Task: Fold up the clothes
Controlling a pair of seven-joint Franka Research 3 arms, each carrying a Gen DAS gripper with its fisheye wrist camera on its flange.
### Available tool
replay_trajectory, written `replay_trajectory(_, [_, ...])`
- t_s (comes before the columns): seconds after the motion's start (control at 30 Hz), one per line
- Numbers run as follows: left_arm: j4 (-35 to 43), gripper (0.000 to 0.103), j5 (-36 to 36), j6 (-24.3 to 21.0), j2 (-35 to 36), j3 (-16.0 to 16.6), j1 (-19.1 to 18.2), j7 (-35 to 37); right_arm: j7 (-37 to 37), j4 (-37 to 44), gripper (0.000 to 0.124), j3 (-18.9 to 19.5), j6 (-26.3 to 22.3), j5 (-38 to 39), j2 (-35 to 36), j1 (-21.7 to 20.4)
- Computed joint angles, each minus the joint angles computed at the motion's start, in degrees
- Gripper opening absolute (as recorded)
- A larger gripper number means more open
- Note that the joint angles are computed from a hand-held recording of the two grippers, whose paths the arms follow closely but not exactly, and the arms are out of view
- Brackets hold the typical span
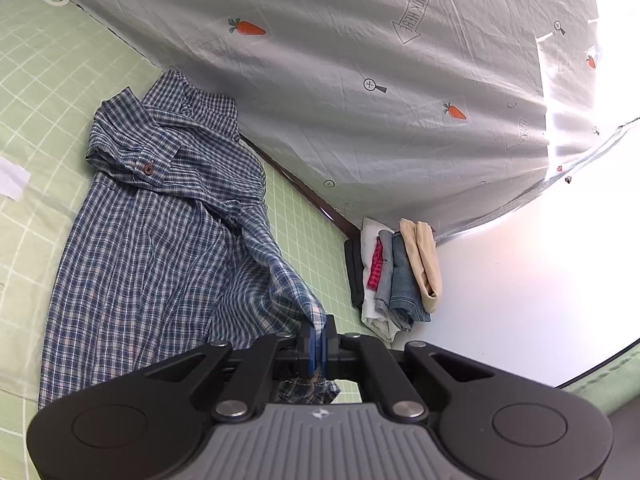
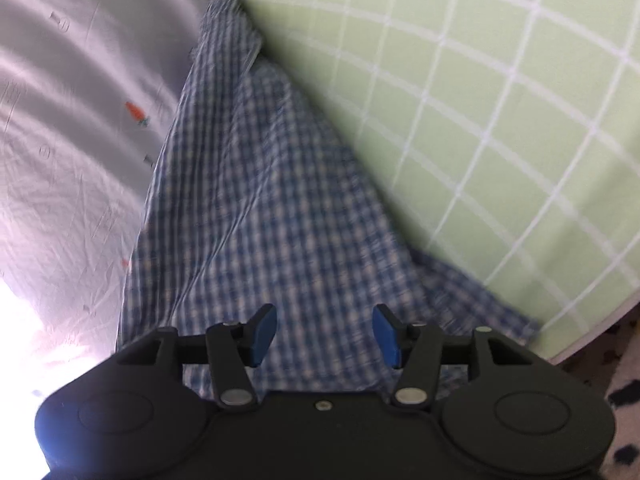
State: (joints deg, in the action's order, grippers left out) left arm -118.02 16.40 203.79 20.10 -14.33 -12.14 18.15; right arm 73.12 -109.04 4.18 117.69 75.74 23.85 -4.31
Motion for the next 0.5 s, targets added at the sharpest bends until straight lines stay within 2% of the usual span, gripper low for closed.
replay_trajectory(0.17, [1.13, 0.002, 1.8, -0.55, 0.73, -1.02, 1.12, -0.96, 2.18, -3.4, 0.057, -0.22, 2.12, -2.9, -2.25, 1.74])
replay_trajectory(0.27, [2.45, 0.002, 4.11, -1.03, 1.57, -2.41, 2.54, -2.04, 2.99, -5.88, 0.057, -0.62, 1.08, -2.86, -3.64, 1.66])
replay_trajectory(0.5, [8.52, 0.002, 12.36, -1.55, 6.62, -8.0, 7.21, -6.43, 4.0, -9.19, 0.057, -1.49, 0.9, -0.53, -5.33, 1.77])
